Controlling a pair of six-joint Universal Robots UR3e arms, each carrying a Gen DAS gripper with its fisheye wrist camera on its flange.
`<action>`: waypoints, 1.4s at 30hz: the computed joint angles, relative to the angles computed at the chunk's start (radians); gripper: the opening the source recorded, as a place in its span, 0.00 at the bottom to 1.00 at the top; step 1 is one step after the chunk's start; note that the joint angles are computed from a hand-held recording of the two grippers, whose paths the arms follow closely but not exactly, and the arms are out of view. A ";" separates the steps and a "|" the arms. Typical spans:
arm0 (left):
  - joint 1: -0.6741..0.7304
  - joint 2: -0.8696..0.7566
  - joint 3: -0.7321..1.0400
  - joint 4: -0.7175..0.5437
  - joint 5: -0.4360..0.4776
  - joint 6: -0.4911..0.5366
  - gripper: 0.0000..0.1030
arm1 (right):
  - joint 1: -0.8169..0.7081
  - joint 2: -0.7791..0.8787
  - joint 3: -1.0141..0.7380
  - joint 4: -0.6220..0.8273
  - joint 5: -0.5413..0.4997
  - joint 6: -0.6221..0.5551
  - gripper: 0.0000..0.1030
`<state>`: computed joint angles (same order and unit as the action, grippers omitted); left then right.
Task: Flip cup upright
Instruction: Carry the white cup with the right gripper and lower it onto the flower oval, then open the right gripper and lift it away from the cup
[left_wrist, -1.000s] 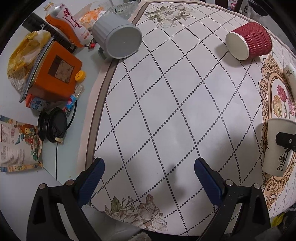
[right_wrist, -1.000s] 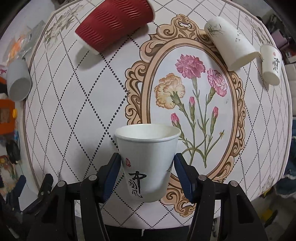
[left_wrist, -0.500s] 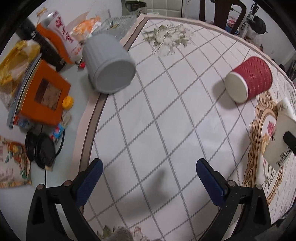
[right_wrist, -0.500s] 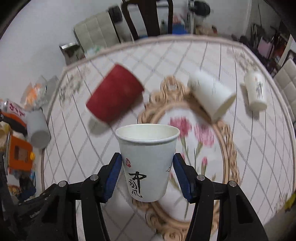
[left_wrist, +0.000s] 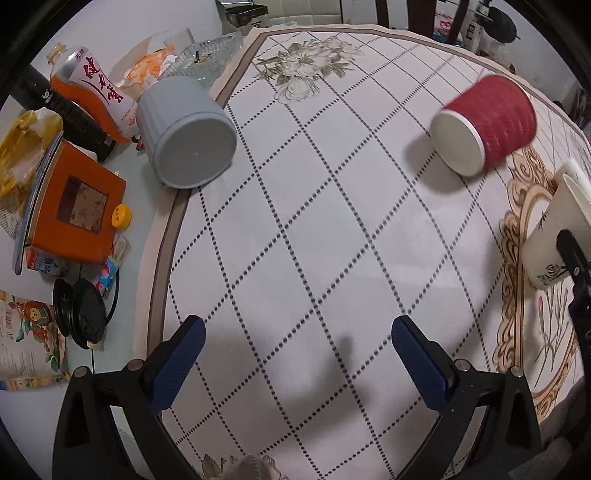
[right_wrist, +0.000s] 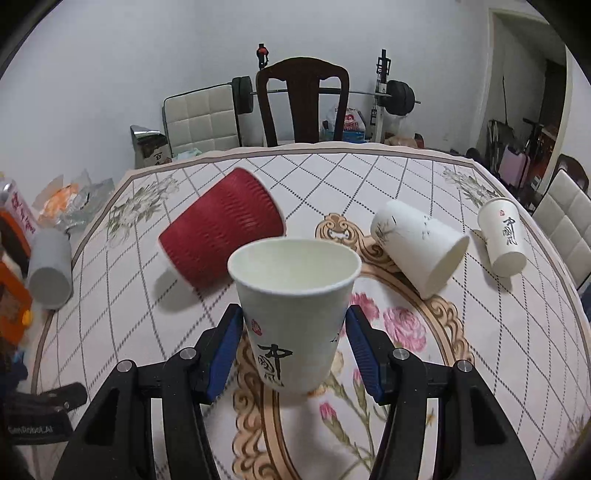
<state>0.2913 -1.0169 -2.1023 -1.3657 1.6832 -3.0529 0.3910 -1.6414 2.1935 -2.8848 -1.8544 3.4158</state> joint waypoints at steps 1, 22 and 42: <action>-0.005 0.017 -0.008 -0.007 -0.001 0.000 1.00 | 0.010 -0.016 0.013 0.013 -0.006 0.004 0.58; -0.138 0.196 0.275 -0.361 -0.040 -0.047 1.00 | 0.088 -0.488 -0.079 0.801 -0.144 0.202 0.99; -1.032 -0.438 1.729 -1.188 0.352 -0.933 1.00 | 0.417 -0.358 -1.295 1.952 -0.289 0.404 1.00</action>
